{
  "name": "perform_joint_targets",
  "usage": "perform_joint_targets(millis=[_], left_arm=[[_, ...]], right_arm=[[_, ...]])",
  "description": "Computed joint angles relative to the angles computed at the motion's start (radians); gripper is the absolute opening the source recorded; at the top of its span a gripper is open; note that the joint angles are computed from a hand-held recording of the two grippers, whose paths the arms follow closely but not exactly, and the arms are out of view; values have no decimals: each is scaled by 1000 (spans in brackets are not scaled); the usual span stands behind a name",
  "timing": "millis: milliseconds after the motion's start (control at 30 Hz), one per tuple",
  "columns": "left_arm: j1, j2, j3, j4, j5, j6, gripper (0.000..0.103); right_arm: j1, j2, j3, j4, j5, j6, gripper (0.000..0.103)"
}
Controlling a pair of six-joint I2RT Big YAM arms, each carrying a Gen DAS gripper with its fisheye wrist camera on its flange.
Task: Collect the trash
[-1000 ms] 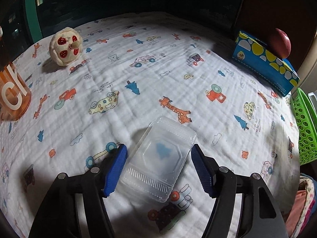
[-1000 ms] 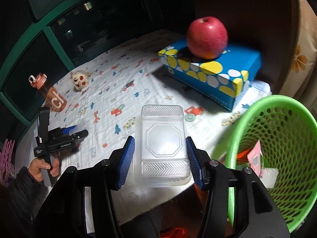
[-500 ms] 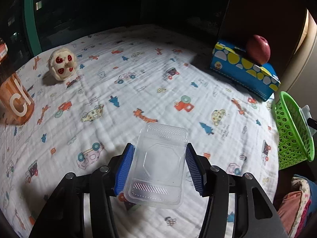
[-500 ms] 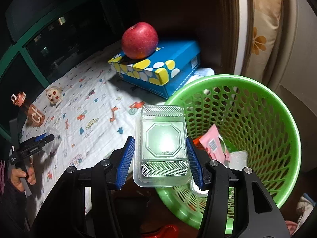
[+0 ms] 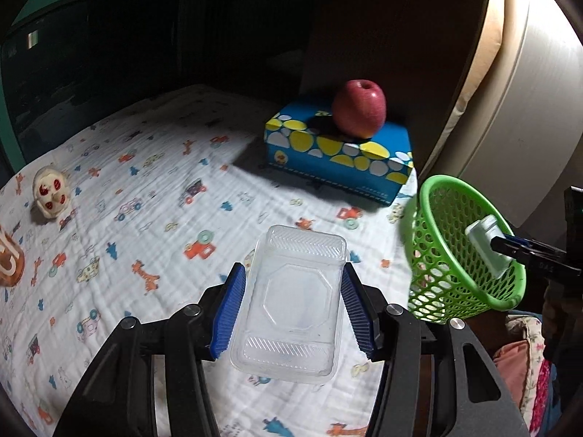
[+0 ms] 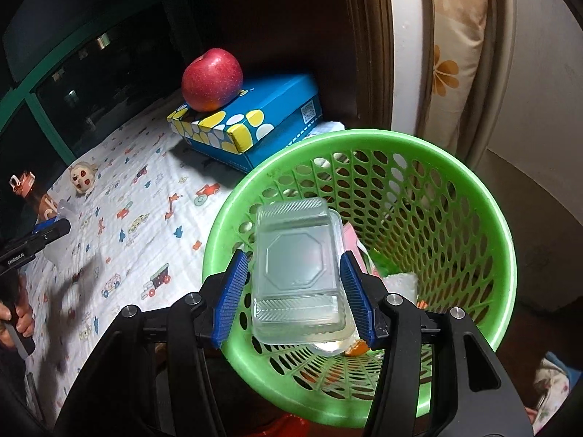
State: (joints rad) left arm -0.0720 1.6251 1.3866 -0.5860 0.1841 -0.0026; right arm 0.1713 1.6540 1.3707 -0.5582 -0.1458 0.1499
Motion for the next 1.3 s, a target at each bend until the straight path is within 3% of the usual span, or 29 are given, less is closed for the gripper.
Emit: perform_joint_targets(millis=[100, 433, 1067, 1233, 1300], left_arm=[[-42, 14, 37, -16, -7, 1, 52], [-163, 100, 191, -81, -8, 11, 52], [-338, 287, 442, -229, 10, 20, 53], [-355, 288, 440, -221, 7, 11, 68], [-355, 279, 425, -207, 7, 7, 70]], right_arm=[[-14, -6, -9, 9, -9, -4, 61], [-67, -56, -62, 36, -48, -7, 69], [-158, -164, -199, 83, -110, 22, 71], [-167, -183, -226, 88, -115, 29, 71], [-166, -188, -232, 87, -118, 30, 71]])
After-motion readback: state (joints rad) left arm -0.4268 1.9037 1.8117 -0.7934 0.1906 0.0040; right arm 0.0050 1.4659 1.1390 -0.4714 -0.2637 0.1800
